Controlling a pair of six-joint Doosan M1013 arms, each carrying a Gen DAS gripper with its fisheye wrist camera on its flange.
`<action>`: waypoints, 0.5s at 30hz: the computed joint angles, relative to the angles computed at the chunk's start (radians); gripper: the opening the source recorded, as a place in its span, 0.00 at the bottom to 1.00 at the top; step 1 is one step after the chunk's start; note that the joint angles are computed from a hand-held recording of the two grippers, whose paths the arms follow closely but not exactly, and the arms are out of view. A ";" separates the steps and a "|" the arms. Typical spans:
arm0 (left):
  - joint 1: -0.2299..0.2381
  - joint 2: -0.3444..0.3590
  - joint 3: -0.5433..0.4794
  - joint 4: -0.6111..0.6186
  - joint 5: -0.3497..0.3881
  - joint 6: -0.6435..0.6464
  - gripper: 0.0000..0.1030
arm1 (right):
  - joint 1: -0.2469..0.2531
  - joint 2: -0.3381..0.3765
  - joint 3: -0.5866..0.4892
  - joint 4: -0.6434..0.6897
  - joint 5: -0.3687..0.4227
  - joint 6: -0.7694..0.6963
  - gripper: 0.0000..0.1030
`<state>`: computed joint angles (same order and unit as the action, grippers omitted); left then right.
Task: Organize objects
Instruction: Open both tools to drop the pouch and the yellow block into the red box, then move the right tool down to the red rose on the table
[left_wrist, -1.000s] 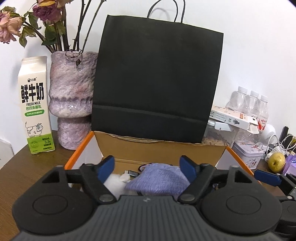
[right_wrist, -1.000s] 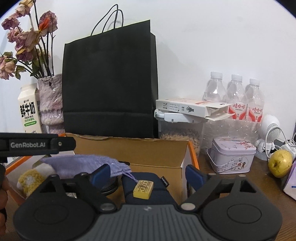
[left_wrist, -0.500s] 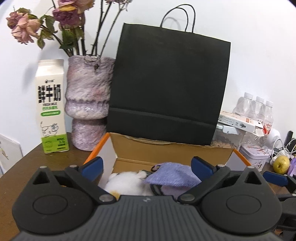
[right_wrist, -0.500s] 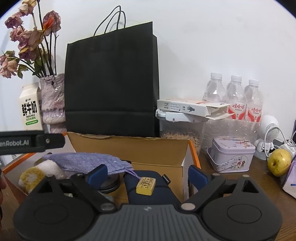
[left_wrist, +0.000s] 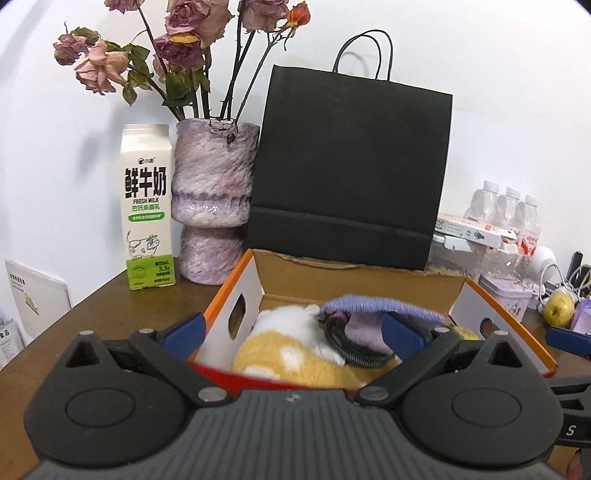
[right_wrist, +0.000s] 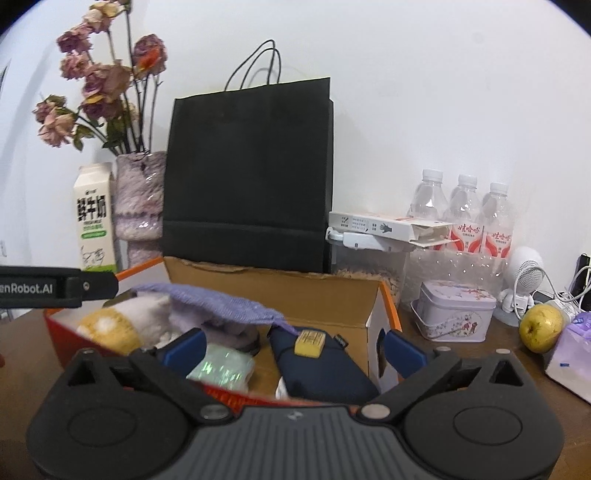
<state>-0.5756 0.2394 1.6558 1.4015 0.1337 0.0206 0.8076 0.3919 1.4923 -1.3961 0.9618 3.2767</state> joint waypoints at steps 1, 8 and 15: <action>0.000 -0.006 0.009 -0.005 0.000 0.006 1.00 | 0.005 -0.002 0.004 0.003 0.003 -0.001 1.00; 0.000 -0.048 0.065 -0.093 -0.004 0.097 1.00 | 0.044 -0.020 0.032 0.026 0.036 0.001 1.00; -0.002 -0.093 0.122 -0.196 -0.007 0.211 1.00 | 0.085 -0.037 0.057 0.051 0.070 0.016 1.00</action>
